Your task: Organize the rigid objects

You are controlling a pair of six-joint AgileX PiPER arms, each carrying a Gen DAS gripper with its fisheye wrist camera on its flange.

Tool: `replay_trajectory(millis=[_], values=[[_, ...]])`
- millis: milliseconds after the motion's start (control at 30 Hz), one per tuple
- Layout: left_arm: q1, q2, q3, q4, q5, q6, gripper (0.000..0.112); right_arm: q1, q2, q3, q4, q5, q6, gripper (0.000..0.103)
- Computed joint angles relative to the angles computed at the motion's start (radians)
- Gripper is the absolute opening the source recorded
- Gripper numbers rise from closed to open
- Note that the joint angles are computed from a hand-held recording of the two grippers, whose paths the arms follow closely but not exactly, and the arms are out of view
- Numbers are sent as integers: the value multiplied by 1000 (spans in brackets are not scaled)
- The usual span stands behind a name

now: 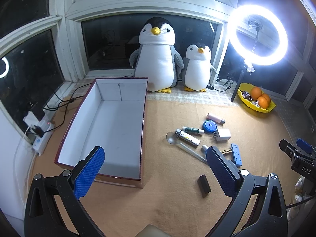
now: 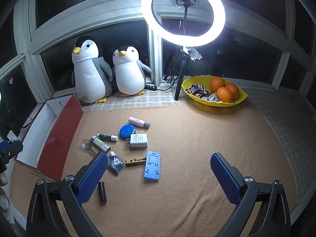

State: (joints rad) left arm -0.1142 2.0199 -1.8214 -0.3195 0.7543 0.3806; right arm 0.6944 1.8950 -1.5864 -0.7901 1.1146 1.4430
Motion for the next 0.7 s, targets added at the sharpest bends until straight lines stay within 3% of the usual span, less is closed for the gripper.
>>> replay_trajectory(millis=[700], values=[[1,-4,9,-4,-6,8,102,3,4,-3,-5,5,3,103]])
